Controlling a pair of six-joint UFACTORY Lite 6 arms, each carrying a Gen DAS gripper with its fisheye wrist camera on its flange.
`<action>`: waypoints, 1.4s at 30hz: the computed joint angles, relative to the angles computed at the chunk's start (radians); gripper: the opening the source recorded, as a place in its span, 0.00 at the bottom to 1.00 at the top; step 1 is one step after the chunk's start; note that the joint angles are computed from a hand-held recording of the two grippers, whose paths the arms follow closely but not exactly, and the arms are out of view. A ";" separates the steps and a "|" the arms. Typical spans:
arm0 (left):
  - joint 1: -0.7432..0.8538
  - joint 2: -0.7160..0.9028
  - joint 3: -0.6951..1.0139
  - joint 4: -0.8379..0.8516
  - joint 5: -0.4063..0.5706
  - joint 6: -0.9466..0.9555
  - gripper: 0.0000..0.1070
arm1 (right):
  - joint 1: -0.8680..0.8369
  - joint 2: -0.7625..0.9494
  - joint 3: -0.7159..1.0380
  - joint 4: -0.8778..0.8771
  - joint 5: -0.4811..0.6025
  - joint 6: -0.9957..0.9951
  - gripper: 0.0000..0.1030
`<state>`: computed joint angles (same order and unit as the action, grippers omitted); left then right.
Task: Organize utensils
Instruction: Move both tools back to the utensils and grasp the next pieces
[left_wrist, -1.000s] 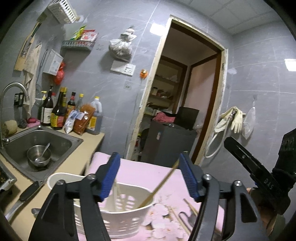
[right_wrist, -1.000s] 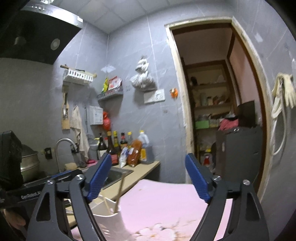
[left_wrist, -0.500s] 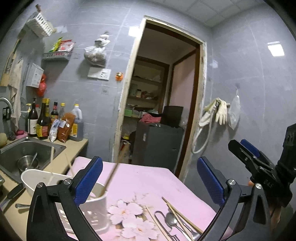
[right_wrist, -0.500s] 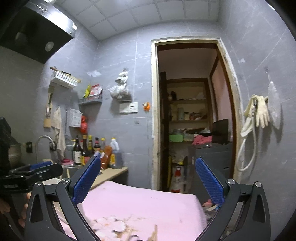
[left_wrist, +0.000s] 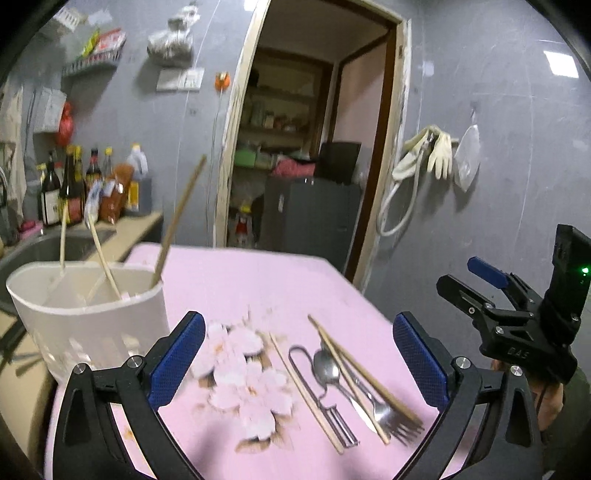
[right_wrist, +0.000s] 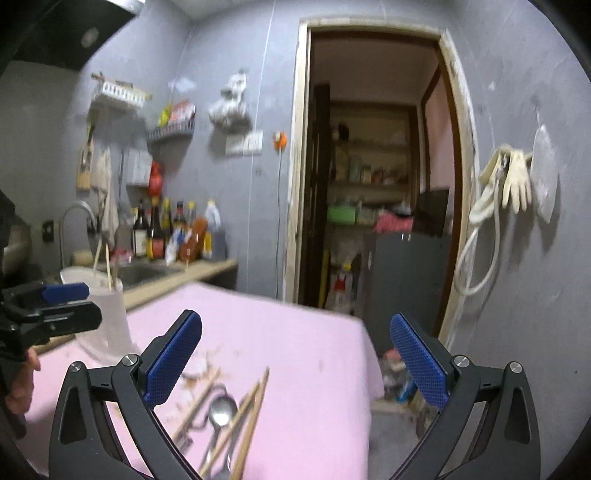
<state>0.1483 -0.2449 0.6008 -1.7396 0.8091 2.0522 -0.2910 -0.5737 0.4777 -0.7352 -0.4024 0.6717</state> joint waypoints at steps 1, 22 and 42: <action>-0.013 0.018 0.005 0.003 -0.018 -0.004 0.93 | -0.014 0.014 0.000 -0.050 -0.007 0.046 0.99; -0.180 0.425 0.296 0.339 -0.185 -0.336 0.36 | -0.013 0.358 0.178 -0.676 0.005 0.590 0.46; -0.238 0.738 0.674 0.764 -0.199 -0.861 0.10 | 0.073 0.585 0.373 -1.258 0.089 1.120 0.21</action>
